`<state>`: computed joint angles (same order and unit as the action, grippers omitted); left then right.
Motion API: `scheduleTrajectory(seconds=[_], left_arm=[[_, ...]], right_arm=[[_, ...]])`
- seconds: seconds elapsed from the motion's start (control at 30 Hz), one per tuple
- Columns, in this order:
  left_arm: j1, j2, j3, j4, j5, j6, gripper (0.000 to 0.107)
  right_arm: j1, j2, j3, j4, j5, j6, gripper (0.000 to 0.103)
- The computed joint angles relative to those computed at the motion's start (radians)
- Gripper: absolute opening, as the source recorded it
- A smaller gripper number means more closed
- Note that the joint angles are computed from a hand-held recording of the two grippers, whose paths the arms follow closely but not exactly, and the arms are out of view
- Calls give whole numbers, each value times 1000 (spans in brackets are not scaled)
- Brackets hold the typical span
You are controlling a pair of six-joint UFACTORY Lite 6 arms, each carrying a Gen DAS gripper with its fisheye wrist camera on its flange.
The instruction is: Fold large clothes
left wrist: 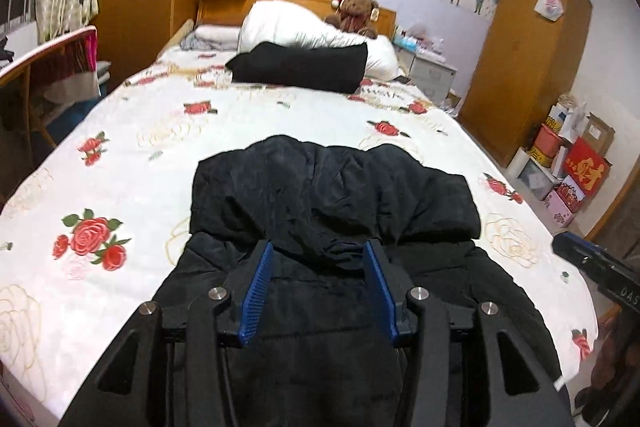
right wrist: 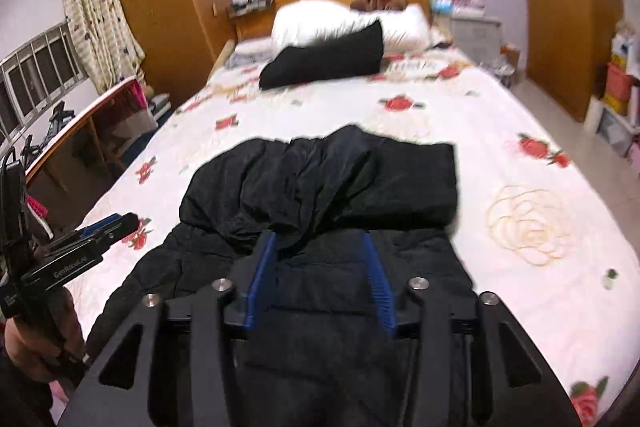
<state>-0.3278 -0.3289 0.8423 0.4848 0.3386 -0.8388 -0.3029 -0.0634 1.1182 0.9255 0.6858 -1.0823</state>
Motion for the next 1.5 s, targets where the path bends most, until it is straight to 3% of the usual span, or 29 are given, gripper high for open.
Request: scheduleTrajectory(seconds=[0.3, 0.6, 0.73, 1.07, 1.23, 1.37, 1.5], left_arm=[[-117, -322, -194, 109, 175, -134, 51], [-103, -551, -396, 84, 265, -119, 52], [-63, -590, -463, 49, 258, -78, 52], [229, -597, -552, -179, 158, 258, 55], [428, -538, -593, -416, 85, 566, 56], [502, -463, -623, -569, 32, 749, 57], [490, -431, -620, -634, 20, 807, 57]], right_arm=[[-238, -283, -257, 119, 127, -228, 47], [-420, -232, -340, 81, 182, -304, 48], [-461, -148, -319, 67, 195, -294, 67], [-529, 159, -145, -4, 200, -207, 67], [-531, 274, -76, -61, 209, -133, 67], [-524, 322, -63, -88, 221, -113, 67], [-512, 305, -83, -102, 221, -126, 67]])
